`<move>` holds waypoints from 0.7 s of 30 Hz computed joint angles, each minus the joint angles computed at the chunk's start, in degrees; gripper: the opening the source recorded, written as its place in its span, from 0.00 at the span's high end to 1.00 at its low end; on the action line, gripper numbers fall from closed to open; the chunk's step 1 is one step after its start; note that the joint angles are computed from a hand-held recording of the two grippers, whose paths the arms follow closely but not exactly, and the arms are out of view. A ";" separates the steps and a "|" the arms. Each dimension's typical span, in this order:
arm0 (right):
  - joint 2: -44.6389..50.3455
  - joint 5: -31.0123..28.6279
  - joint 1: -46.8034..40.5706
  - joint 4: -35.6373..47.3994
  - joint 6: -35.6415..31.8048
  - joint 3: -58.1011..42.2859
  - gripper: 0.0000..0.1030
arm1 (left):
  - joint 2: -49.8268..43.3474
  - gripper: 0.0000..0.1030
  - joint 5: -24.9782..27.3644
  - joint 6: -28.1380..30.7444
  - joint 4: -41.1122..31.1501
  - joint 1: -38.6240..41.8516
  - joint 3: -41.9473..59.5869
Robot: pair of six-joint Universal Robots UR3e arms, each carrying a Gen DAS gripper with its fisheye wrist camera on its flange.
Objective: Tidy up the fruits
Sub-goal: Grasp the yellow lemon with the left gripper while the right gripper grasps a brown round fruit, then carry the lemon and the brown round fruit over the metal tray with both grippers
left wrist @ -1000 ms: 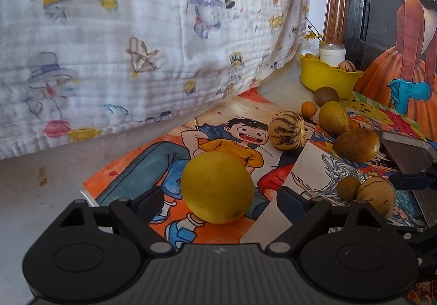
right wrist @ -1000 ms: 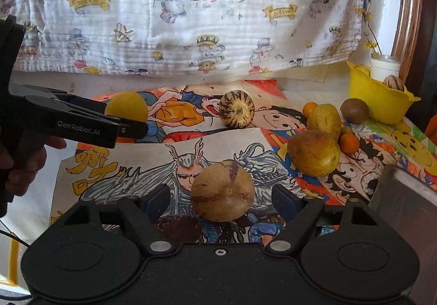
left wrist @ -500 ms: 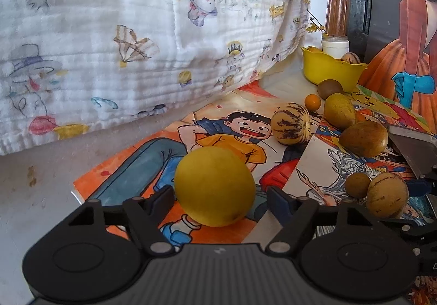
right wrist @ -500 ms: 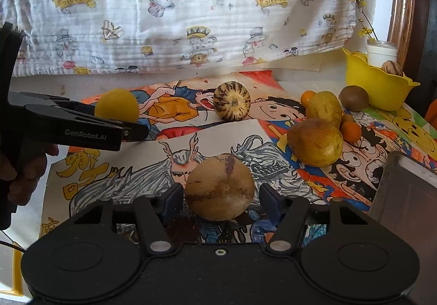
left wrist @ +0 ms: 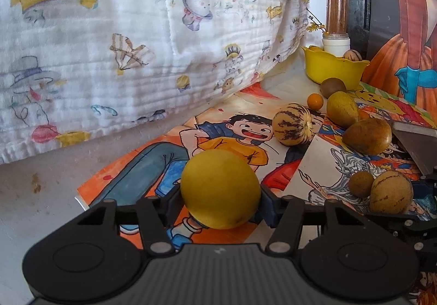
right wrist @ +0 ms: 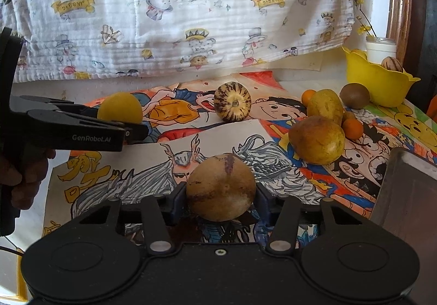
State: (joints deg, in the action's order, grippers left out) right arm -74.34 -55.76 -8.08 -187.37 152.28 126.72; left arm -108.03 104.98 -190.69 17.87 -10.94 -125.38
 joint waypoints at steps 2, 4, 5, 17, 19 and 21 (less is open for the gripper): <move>0.08 0.26 -0.15 -0.32 0.07 0.14 0.49 | 0.33 0.40 -0.78 -0.06 -0.01 0.10 -0.27; 0.03 0.68 -0.47 -0.92 0.21 0.63 0.50 | 0.42 0.40 -0.95 0.07 0.02 -0.14 -0.34; -0.11 0.95 -0.68 -1.10 0.27 0.89 0.50 | 0.53 0.40 -0.97 0.06 -0.03 -0.31 -0.40; -10.38 9.50 -9.58 0.27 -0.48 8.88 0.51 | 4.37 0.40 -0.57 -1.89 -2.12 -4.41 -0.40; -15.28 12.82 -13.45 4.19 -2.51 11.08 0.51 | 5.41 0.40 0.40 -2.29 -3.54 -5.92 0.45; -21.29 15.93 -17.99 8.92 -5.76 13.42 0.51 | 6.37 0.40 0.94 -2.63 -5.89 -7.38 2.18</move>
